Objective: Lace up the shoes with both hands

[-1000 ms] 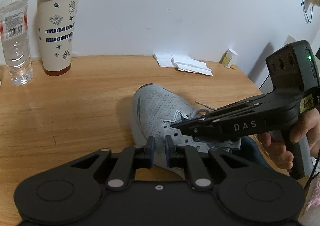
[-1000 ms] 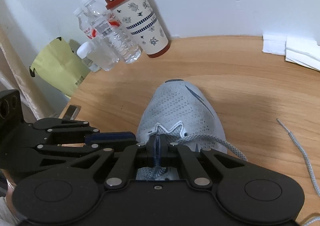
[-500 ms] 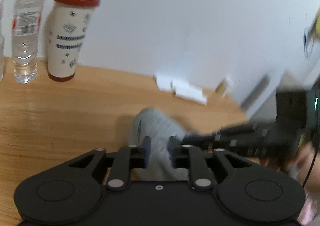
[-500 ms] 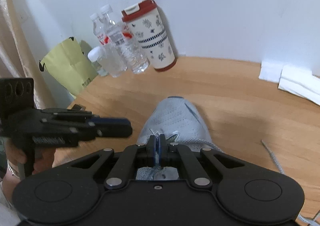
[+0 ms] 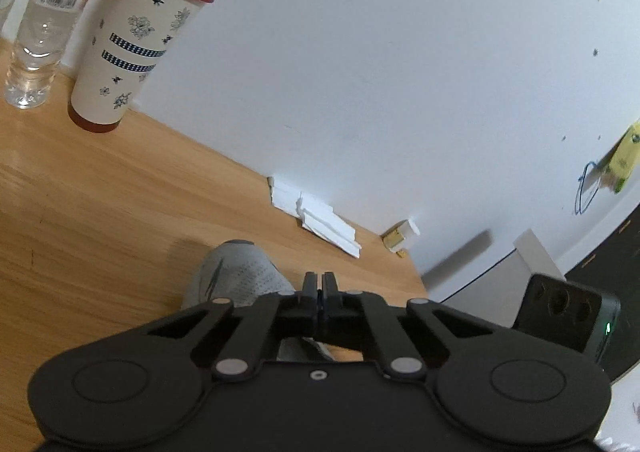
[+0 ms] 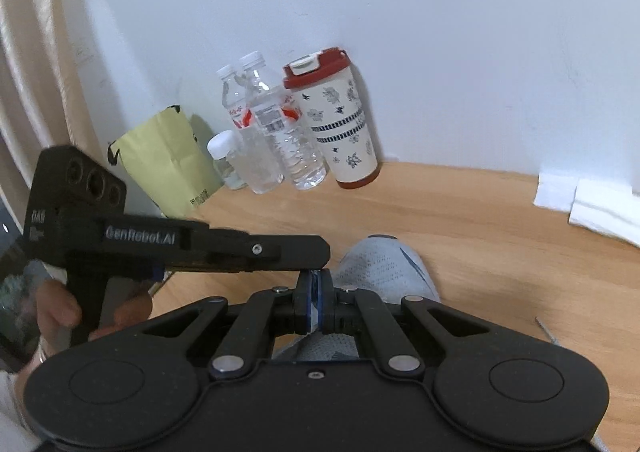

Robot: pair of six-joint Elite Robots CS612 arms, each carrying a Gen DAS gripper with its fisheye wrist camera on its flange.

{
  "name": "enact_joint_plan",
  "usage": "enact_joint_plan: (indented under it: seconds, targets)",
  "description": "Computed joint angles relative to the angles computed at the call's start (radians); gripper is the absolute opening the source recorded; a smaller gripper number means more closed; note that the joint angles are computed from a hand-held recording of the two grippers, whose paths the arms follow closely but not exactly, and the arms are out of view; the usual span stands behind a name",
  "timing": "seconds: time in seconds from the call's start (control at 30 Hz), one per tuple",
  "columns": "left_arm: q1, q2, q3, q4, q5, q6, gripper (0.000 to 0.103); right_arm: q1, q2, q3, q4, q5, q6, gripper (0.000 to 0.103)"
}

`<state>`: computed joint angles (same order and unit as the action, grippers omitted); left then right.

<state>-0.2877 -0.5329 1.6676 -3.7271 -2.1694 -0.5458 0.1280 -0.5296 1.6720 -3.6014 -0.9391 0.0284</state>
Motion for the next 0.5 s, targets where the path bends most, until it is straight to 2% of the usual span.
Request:
enact_joint_plan:
  seconds: [0.13,0.2,0.33,0.4,0.43,0.5]
  targets:
    - [0.000,0.004,-0.005,-0.001,-0.003,-0.015,0.002,0.019,-0.012,0.014,-0.017,-0.091,-0.093,0.015]
    - [0.001,0.005,-0.008,0.006,-0.008,-0.020,0.002,0.028,-0.015,0.016,-0.020,-0.121,-0.157,0.015]
    - [0.001,0.006,-0.011,0.015,-0.017,-0.022,0.002,0.039,-0.022,0.012,0.010,-0.148,-0.230,0.015]
    - [-0.001,0.000,-0.003,0.020,-0.003,-0.008,0.002,0.041,-0.026,0.010,0.033,-0.151,-0.265,0.013]
    - [-0.002,-0.003,0.002,0.023,0.004,0.002,0.002,0.042,-0.029,0.009,0.043,-0.153,-0.276,0.007]
    - [-0.002,-0.006,0.005,0.025,0.009,0.011,0.002,0.043,-0.032,0.009,0.061,-0.158,-0.295,0.004]
